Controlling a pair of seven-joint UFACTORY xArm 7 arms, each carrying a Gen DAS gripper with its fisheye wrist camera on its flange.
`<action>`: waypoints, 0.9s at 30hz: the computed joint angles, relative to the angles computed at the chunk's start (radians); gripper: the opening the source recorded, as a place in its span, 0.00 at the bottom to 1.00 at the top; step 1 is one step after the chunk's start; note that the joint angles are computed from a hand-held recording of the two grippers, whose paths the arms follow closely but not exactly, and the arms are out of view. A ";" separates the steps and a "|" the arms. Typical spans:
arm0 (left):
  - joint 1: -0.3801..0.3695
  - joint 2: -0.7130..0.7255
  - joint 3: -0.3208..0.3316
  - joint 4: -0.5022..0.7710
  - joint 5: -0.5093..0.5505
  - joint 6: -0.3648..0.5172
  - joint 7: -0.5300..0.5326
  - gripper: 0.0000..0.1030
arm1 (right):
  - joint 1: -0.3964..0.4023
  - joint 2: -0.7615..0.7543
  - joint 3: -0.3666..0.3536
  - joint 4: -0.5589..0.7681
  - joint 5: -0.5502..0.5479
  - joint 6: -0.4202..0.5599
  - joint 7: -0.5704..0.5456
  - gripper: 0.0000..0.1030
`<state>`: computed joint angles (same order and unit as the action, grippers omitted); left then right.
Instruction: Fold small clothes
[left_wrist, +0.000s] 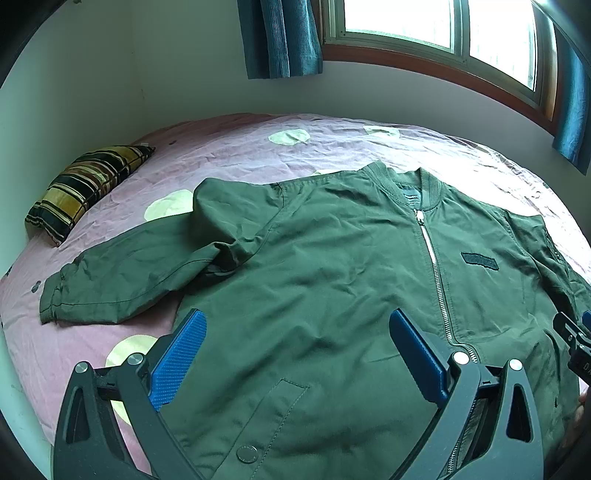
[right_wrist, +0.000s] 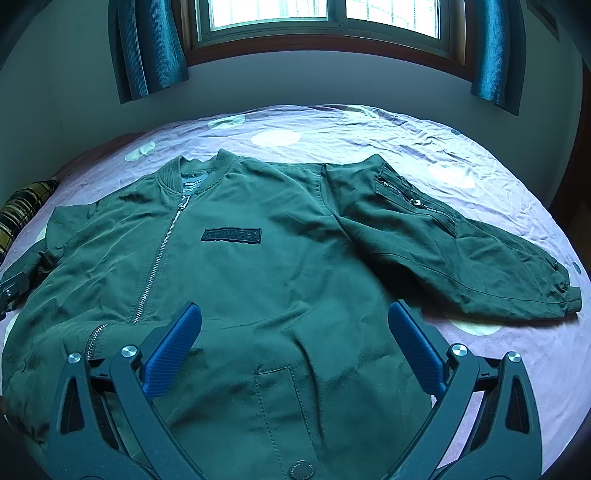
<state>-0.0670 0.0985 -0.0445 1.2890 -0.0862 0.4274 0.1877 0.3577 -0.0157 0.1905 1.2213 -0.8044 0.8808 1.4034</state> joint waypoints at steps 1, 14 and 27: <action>0.001 -0.003 0.000 -0.004 -0.003 -0.001 0.003 0.96 | 0.000 0.000 0.000 0.000 0.000 0.000 0.000 0.98; 0.000 -0.004 0.001 -0.007 0.002 -0.004 -0.003 0.96 | 0.002 0.000 0.001 -0.001 -0.001 0.004 -0.002 0.98; 0.002 -0.012 0.001 -0.019 -0.006 -0.008 0.007 0.96 | 0.000 -0.007 -0.001 -0.007 -0.003 0.003 -0.003 0.98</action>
